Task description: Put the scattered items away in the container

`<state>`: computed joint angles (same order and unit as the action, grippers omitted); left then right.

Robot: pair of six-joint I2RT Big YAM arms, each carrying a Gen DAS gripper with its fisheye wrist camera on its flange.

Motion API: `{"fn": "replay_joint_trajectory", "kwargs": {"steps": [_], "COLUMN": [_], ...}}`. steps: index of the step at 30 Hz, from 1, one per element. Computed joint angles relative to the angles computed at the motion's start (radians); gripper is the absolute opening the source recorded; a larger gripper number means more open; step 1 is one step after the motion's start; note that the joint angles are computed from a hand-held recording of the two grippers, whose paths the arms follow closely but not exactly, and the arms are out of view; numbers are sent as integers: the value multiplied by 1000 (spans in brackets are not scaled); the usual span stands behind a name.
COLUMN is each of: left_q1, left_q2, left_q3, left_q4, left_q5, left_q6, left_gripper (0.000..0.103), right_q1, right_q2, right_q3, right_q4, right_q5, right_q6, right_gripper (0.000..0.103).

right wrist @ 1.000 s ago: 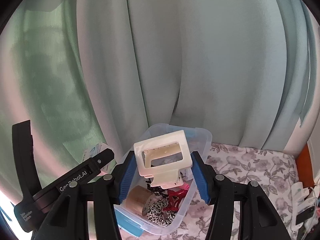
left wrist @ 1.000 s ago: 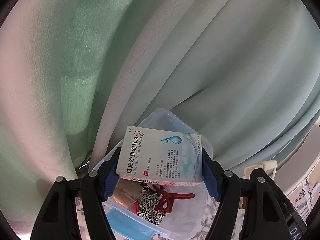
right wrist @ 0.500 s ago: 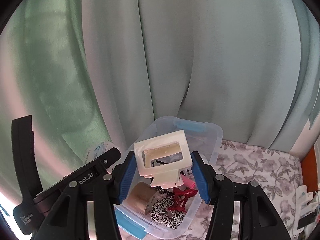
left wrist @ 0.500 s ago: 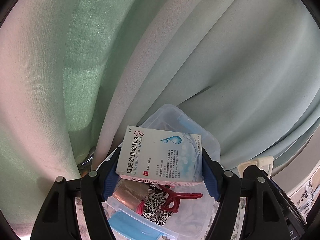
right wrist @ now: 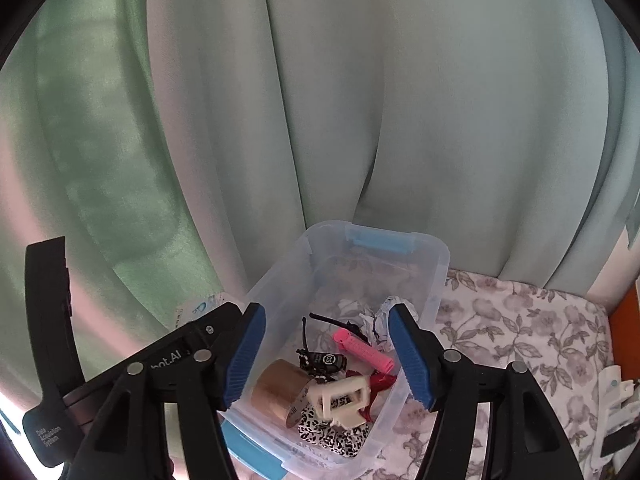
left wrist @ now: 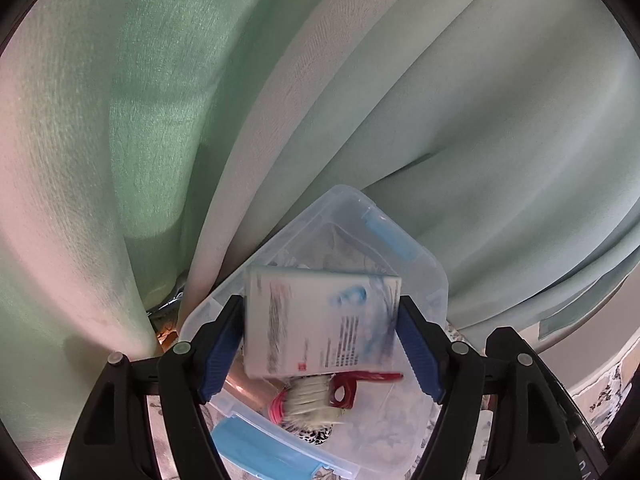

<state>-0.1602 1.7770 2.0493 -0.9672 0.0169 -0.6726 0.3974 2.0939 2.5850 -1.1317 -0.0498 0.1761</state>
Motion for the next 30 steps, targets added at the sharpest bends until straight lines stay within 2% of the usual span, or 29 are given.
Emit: {"fn": "replay_joint_trajectory", "kwargs": {"steps": [5,11,30], "left_q1": [-1,1,-47], "left_q2": [6,13,3], "left_q3": [-4,-4,35], "left_q4": [12,12,-23], "left_q5": [21,26,-39], "left_q6": [-7,6,83], "left_gripper": [82,83,85], "right_q1": [-9,-16,-42], "right_q2": [-3,2,-117], "right_q3": [-13,-14,-202], "right_q4": [5,-3,96], "right_q5": [-3,-3,-1], "right_q6": [7,22,58], "right_gripper": [69,69,69]}}
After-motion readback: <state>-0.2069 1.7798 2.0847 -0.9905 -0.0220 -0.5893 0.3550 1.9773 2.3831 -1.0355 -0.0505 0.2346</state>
